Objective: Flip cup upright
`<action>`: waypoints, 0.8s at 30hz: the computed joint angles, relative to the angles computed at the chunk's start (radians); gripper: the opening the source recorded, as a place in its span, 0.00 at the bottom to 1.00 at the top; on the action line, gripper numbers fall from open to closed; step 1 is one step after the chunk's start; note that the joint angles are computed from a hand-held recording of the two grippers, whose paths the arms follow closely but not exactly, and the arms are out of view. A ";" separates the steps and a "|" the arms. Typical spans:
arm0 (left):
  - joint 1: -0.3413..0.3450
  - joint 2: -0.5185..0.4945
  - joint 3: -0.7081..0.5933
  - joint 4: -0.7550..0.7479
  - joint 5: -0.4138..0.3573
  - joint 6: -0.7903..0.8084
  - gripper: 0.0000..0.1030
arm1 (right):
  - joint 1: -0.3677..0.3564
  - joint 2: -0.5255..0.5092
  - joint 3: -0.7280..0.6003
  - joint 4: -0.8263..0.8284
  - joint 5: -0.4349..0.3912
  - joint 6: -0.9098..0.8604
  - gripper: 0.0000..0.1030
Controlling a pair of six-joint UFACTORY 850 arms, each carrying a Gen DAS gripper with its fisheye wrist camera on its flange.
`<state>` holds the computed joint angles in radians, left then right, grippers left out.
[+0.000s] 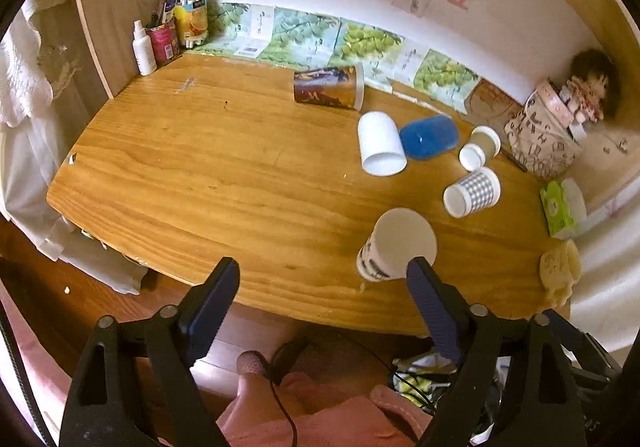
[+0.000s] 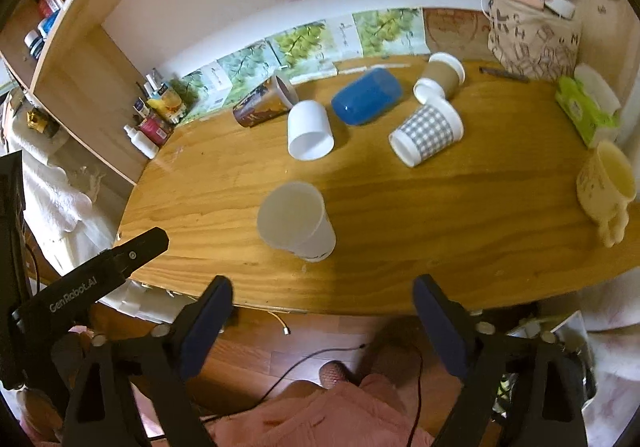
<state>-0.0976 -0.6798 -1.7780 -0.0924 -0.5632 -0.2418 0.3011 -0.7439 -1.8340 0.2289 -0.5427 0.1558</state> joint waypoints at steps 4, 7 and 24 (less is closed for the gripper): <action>-0.011 0.007 -0.003 0.055 0.008 -0.040 0.86 | -0.004 0.001 -0.012 -0.031 -0.007 -0.004 0.93; -0.015 0.020 0.004 0.020 0.011 0.013 0.86 | -0.004 0.000 -0.024 -0.024 -0.046 -0.051 0.93; -0.048 0.132 0.137 0.373 0.165 -0.270 1.00 | 0.033 0.090 0.085 -0.212 0.061 0.074 1.00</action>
<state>-0.1459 -0.5480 -1.6414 0.2811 -0.3981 -0.5120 0.3340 -0.6540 -1.7487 0.0173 -0.4818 0.2295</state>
